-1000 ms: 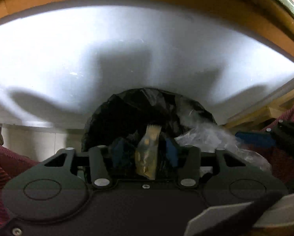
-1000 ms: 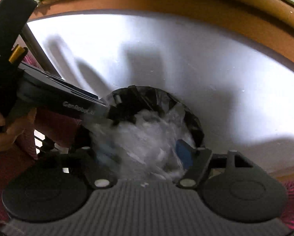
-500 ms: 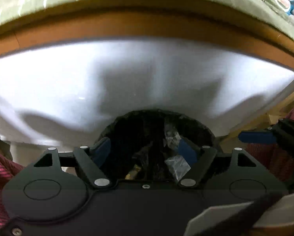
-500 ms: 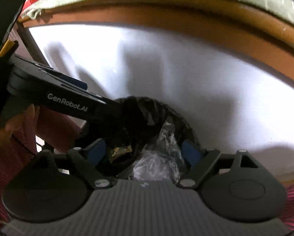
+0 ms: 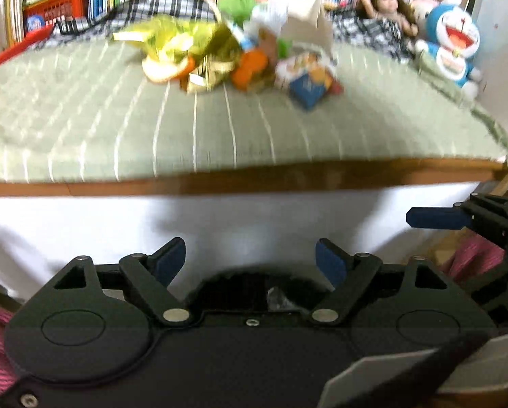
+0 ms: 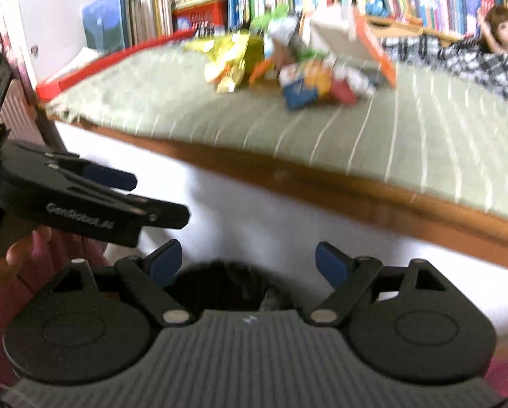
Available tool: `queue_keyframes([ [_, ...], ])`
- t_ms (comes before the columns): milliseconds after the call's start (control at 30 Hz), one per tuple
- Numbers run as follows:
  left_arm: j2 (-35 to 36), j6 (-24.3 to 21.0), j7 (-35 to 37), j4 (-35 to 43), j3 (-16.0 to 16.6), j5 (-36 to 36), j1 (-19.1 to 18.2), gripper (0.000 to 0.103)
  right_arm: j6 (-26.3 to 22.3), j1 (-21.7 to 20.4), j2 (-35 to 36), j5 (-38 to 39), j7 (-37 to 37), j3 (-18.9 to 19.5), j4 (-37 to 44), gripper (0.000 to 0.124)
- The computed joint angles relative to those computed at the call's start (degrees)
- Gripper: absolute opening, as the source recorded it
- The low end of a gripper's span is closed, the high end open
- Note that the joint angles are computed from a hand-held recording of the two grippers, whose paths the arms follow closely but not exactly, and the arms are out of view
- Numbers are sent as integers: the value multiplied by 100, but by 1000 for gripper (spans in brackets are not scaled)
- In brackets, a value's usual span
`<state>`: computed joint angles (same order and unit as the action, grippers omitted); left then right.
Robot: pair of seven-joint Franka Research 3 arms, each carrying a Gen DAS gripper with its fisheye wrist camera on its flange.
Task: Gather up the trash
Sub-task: 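Raise both tools back over the trash on the bed, then grasp the small gold wrapper with the left tool while the right tool grasps the snack box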
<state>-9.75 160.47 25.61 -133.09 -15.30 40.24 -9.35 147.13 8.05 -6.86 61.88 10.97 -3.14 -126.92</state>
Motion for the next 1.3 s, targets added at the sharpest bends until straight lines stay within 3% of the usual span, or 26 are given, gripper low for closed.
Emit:
queue_keyframes([
  [100, -164, 143, -209, 70, -47, 369, 144, 84, 32, 8, -12, 508, -359, -66, 188, 91],
  [200, -198, 207, -490, 277, -116, 861, 343, 87, 365, 39, 162, 896, -541, -3, 505, 91],
  [367, 57, 80, -1267, 783, -161, 1936, 595, 90, 728, 13, 597, 1186, -394, 131, 1075, 91],
  [633, 835, -5, -1954, 1477, 325, 2556, 476, 87, 1157, -6, 1264, 1122, -430, 469, 1656, 91],
  [800, 1233, 448, -2345, 1754, 634, 2958, 426, 80, 1328, -55, 1674, 1015, -361, 668, 2042, 91],
  [967, 1617, 939, -2458, 2002, 855, 2816, 362, 69, 1384, -140, 1993, 788, -184, 828, 2351, 89],
  [1100, 1911, 1026, -2229, 2218, 1009, 2522, 254, 63, 1342, -216, 2154, 546, 83, 914, 2498, 80],
  [1300, 2128, 1172, -2537, 2497, 1283, 2823, 33, 63, 1201, -383, 2096, 914, -340, 1042, 2450, 58],
])
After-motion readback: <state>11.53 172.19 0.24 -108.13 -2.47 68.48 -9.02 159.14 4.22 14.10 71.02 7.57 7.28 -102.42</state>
